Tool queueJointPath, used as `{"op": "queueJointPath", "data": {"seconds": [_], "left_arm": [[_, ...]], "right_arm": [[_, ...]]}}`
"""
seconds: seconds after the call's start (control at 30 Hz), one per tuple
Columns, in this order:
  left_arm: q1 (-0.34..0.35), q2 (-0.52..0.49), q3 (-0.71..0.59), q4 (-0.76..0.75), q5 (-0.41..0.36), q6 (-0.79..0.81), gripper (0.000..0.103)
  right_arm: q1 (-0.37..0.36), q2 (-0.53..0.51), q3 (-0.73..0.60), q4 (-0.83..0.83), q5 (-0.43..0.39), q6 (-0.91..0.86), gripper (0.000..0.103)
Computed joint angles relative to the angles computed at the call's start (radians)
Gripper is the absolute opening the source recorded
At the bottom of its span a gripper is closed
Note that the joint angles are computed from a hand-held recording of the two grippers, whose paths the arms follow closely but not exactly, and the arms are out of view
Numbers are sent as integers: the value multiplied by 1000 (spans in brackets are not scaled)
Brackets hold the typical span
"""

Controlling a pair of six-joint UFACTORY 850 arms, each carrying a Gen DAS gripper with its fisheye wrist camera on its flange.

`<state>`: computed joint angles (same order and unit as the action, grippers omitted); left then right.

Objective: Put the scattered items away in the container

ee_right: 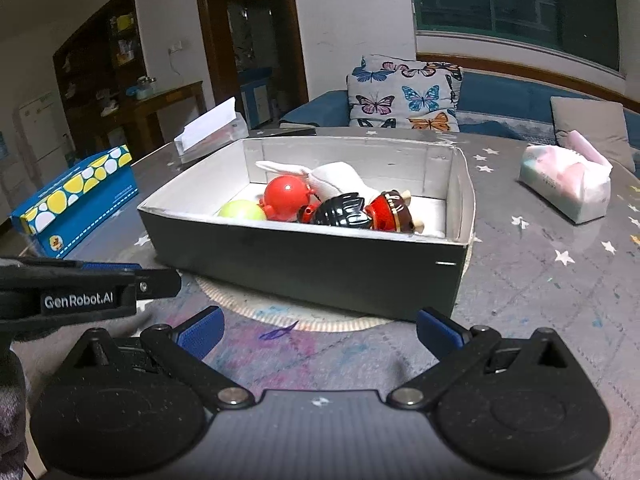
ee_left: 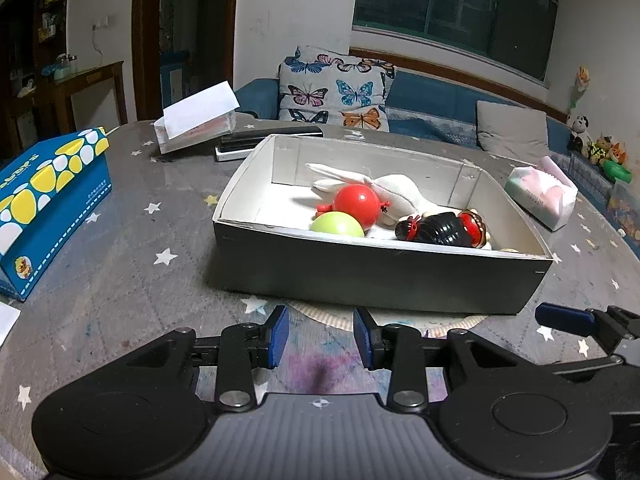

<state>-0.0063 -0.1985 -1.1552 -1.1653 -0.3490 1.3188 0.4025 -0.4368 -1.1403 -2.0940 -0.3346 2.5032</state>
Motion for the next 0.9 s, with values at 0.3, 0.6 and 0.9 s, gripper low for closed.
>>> {"op": "queueJointPath", "data": {"seconds": [0.3,0.6,0.9], "left_arm": [[-16,-37,-41,65,11,-69,37],[-28,-62,-68,146,24,-163,37],[-39,-74,-81,229,39,-251,37]], "right_arm": [[-13,-33,-44,105,10,-86,103],[-20,-53,-65,145,6,-123,103],[-26,-69,-84,201,8,-172,103]]}}
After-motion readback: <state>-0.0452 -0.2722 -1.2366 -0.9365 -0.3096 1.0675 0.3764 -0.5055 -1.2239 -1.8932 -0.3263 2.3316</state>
